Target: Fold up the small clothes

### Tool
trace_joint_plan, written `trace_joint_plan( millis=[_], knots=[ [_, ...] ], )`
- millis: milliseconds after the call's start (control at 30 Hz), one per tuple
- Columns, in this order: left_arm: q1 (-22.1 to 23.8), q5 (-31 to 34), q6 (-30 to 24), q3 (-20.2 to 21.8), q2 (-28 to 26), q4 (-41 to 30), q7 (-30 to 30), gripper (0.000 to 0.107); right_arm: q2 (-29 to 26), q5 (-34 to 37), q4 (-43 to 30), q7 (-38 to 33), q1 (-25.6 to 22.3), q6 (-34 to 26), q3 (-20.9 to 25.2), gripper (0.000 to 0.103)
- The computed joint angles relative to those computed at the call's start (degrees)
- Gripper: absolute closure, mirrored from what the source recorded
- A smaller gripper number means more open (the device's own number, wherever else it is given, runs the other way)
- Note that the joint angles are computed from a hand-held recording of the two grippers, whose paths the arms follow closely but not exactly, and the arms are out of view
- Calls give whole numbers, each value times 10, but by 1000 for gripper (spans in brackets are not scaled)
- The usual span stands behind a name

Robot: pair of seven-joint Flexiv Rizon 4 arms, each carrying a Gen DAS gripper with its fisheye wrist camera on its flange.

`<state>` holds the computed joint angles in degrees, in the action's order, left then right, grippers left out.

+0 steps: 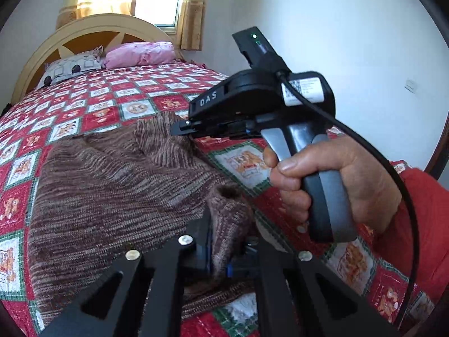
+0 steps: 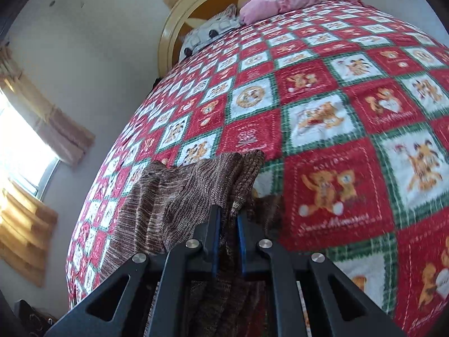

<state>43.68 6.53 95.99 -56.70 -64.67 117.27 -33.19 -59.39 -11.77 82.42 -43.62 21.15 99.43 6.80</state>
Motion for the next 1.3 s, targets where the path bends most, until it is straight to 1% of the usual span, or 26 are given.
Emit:
trace_joint_plan(
  millis=[67, 167, 267, 367, 433, 467, 500, 533, 567, 600, 633, 733, 767, 800, 833, 867, 900, 967, 1033, 1067, 1100, 1133, 1167, 1233, 1267, 1300],
  knots=[
    [-2, 4, 2, 7, 10, 10, 0, 100, -2, 9, 3, 7, 7, 7, -8, 93],
    [-31, -7, -20, 39, 40, 0, 3, 100, 3, 29, 17, 25, 30, 10, -39, 96],
    [-24, -13, -34, 39, 52, 12, 22, 94, 10, 41, 42, 33, 45, 21, -61, 96],
    [-5, -14, -40, 39, 64, 35, 43, 77, 18, 51, 60, 43, 55, 19, -76, 96],
    [24, -9, -36, 24, 64, 57, 61, 60, 39, 60, 85, 55, 91, -7, -120, 96],
    [40, -8, -39, 17, 69, 68, 66, 43, 49, 64, 101, 59, 103, -1, -134, 95],
    [58, -8, -43, 9, 70, 77, 70, 34, 63, 77, 125, 72, 129, 0, -164, 95],
    [85, -7, -41, -6, 67, 90, 74, 33, 77, 98, 154, 88, 164, 14, -201, 95],
    [98, -8, -40, -13, 62, 92, 76, 31, 89, 120, 186, 94, 192, 54, -226, 95],
    [115, -10, -43, -23, 56, 94, 75, 29, 96, 134, 206, 89, 205, 87, -231, 95],
    [128, -15, -46, -30, 52, 93, 72, 28, 109, 143, 226, 75, 212, 112, -225, 95],
    [148, -29, -21, -39, 39, 84, 37, 27, 141, 145, 263, 35, 214, 137, -181, 94],
    [145, -34, -20, -37, 36, 75, 22, 27, 146, 145, 269, 25, 208, 144, -162, 88],
    [142, -39, -19, -33, 38, 69, 4, 27, 148, 150, 275, 18, 209, 149, -149, 78],
    [137, -48, -17, -27, 42, 61, -18, 27, 148, 164, 277, 12, 223, 146, -150, 72],
    [130, -51, -16, -22, 41, 52, -32, 27, 145, 179, 275, 7, 239, 144, -157, 57],
    [123, -53, -14, -17, 41, 43, -45, 26, 139, 196, 273, 2, 260, 147, -169, 47],
    [109, -50, -17, -10, 41, 27, -58, 26, 131, 229, 264, -2, 294, 138, -195, 46],
    [77, -48, -3, 14, 50, 7, -68, 26, 117, 263, 257, 3, 344, 109, -249, 46],
    [52, -50, 11, 38, 60, -4, -78, 26, 107, 266, 249, 6, 360, 96, -270, 48],
    [31, -53, 16, 58, 65, -17, -89, 26, 101, 265, 245, 8, 367, 82, -281, 72],
    [18, -56, 13, 71, 68, -24, -98, 26, 96, 251, 239, 12, 358, 78, -274, 92],
    [7, -63, 8, 83, 69, -31, -109, 27, 95, 241, 238, 16, 360, 60, -276, 97],
    [-23, -77, -14, 124, 80, -47, -135, 28, 88, 232, 248, 31, 392, 46, -312, 97],
    [-24, -95, -23, 130, 81, -43, -122, 28, 88, 226, 254, 37, 397, 48, -317, 97],
    [-9, -80, -12, 117, 68, -38, -117, 28, 91, 223, 261, 42, 392, 57, -308, 97]
  ],
)
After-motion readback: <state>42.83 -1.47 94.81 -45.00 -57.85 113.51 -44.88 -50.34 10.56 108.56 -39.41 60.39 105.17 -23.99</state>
